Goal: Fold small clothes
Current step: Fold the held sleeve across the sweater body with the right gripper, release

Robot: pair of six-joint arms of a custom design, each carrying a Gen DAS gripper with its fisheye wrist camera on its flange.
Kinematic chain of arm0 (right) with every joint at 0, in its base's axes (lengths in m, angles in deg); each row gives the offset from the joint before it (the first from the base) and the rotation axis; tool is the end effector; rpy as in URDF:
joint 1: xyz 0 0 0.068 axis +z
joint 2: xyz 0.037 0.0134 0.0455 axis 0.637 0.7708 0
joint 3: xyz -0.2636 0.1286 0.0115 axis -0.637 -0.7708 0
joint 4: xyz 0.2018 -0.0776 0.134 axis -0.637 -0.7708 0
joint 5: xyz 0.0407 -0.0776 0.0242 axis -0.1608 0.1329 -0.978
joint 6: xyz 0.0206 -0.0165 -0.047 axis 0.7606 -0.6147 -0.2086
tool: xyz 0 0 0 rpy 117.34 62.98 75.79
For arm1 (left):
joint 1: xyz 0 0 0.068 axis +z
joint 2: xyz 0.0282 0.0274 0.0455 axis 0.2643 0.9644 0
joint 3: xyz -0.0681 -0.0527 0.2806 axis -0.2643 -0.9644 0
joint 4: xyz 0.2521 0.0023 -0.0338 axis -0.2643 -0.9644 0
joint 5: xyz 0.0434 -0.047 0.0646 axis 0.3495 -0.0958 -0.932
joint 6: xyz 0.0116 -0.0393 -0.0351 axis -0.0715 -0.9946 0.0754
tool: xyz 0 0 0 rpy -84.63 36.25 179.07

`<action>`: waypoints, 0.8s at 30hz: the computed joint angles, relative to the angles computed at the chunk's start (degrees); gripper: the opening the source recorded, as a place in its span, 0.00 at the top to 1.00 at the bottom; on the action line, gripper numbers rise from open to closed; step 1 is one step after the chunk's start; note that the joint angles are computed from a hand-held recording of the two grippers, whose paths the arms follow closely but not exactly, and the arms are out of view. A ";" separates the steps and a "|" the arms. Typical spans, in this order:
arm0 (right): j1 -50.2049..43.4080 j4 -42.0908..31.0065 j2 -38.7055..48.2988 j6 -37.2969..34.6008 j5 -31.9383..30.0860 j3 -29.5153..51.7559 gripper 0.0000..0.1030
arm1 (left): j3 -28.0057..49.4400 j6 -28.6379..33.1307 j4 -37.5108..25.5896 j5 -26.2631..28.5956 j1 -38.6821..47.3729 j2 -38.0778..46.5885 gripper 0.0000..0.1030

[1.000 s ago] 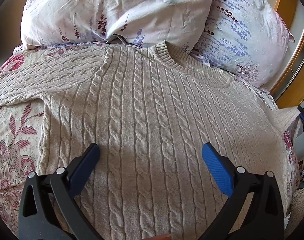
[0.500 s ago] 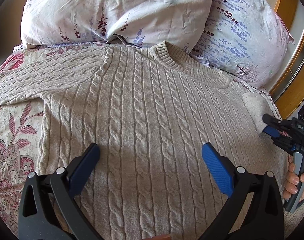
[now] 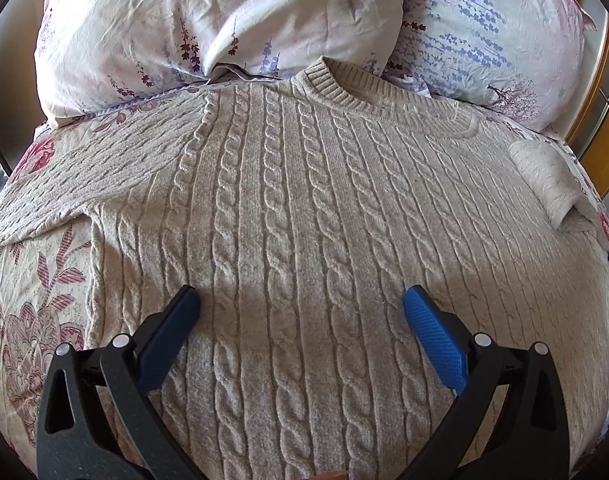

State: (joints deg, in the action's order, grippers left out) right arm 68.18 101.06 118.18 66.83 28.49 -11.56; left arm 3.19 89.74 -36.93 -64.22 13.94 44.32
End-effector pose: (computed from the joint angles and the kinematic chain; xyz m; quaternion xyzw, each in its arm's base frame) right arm 0.1983 0.0891 0.0473 0.5432 0.7023 0.2399 0.3926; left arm 0.3985 -0.0181 0.0746 0.1718 0.9364 -0.0798 0.2954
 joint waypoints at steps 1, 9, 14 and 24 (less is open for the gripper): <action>-0.71 1.23 1.83 1.04 -0.49 0.10 0.54 | 0.09 -0.01 -0.05 -0.16 -0.11 0.03 0.02; -6.00 -2.82 3.79 -0.02 1.15 3.25 0.90 | 0.06 -0.04 -0.04 -0.40 -0.25 0.00 0.02; -5.82 -7.35 -3.91 -8.91 2.08 6.80 0.91 | 0.05 -0.04 -0.01 -0.42 -0.25 0.01 0.02; 0.14 -12.05 -0.16 -34.63 -16.94 39.24 0.91 | 0.21 -0.43 -0.18 -0.02 -0.27 -0.02 0.02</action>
State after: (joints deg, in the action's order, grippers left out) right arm 68.32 89.01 118.02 32.20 11.55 27.67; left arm 3.40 89.32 -37.11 -64.24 13.67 44.30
